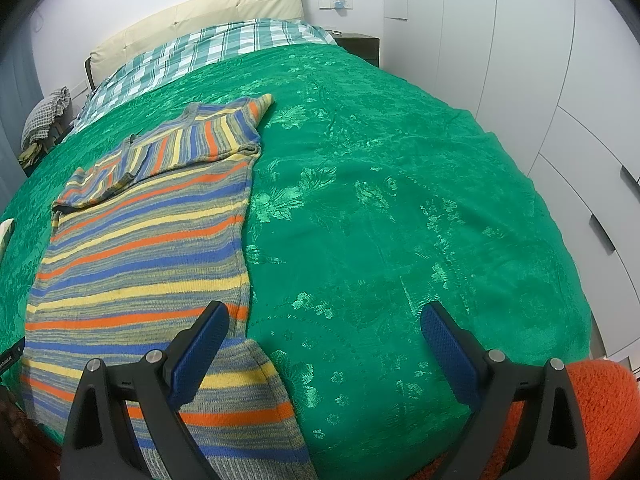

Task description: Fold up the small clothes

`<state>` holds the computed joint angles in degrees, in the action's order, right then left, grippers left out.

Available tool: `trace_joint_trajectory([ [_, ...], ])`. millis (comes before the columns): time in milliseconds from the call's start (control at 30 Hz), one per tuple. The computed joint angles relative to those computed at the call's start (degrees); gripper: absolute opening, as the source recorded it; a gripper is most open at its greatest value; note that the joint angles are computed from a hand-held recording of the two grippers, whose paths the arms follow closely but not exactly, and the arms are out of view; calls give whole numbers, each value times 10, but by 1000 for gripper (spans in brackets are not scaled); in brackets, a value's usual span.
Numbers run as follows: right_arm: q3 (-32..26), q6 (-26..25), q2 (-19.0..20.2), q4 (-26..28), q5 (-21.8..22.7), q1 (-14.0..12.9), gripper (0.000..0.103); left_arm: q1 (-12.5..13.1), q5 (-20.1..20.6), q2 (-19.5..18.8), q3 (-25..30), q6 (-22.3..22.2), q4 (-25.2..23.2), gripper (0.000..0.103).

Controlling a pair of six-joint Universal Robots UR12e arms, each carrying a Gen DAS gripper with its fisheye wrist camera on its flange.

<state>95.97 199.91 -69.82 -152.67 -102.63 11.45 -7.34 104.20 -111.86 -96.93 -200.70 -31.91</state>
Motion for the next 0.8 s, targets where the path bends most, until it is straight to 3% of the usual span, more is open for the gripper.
trace_joint_trajectory([
  [800,1,6,-1,1,-3,1,96,0,0,0,0,0,0,103],
])
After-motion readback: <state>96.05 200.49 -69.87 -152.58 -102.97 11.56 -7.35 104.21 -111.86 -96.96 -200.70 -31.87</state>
